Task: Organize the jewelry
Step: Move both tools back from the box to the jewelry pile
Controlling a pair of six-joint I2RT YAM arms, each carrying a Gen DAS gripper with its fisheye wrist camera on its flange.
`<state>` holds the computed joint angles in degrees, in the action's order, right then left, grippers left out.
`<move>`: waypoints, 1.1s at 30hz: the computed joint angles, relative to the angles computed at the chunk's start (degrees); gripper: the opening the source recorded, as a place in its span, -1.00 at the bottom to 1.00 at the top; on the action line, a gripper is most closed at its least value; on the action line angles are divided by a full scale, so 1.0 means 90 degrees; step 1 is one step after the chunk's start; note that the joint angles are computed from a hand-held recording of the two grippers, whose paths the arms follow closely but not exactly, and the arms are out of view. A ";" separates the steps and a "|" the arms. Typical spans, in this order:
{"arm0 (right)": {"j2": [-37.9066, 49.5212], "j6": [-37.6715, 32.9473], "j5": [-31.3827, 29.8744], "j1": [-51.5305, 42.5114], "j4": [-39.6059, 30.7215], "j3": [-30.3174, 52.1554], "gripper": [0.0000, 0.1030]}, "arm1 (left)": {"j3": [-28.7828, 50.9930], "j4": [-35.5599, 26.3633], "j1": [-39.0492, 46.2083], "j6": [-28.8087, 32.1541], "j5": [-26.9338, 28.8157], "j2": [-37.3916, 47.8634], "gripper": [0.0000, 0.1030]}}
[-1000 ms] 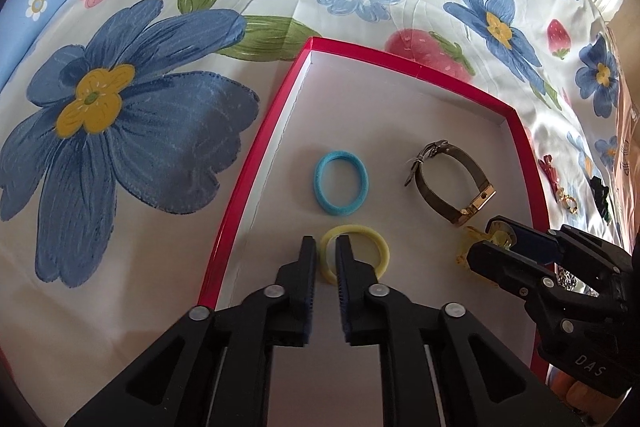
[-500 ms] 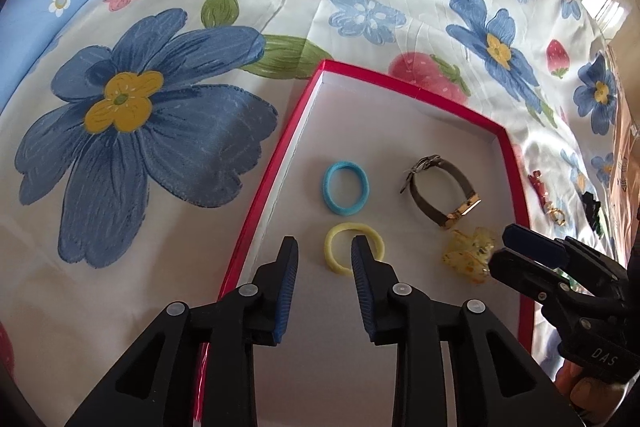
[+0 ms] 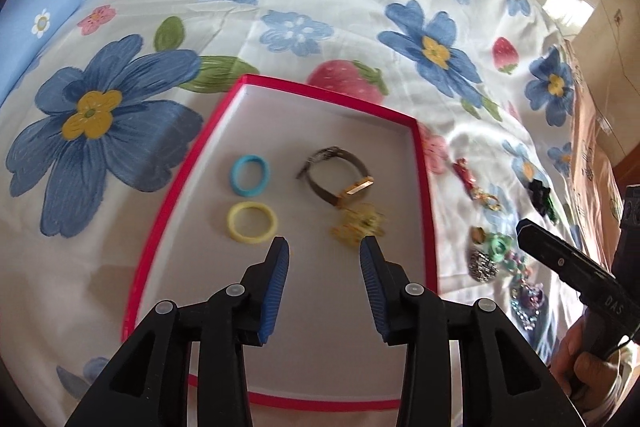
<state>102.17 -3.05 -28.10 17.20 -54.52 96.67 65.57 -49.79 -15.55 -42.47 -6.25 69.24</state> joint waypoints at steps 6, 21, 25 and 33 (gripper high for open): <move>-0.0408 -0.0300 -0.0006 -0.0792 -0.0210 -0.0203 0.04 | 0.0446 -0.0078 -0.0600 -0.0011 -0.0147 0.0293 -0.21; -0.0974 -0.1030 0.0047 -0.2602 -0.0665 -0.0980 0.04 | 0.1520 0.0113 -0.1324 0.0265 -0.0016 0.1822 -0.17; -0.1206 -0.1252 -0.0017 -0.2631 -0.0765 -0.1266 -0.07 | 0.1851 0.0201 -0.1364 0.0309 0.0103 0.2394 -0.17; -0.1667 -0.1558 0.0512 -0.2246 -0.0624 -0.2038 -0.16 | 0.2603 0.0221 -0.1405 0.0483 0.0206 0.3473 -0.08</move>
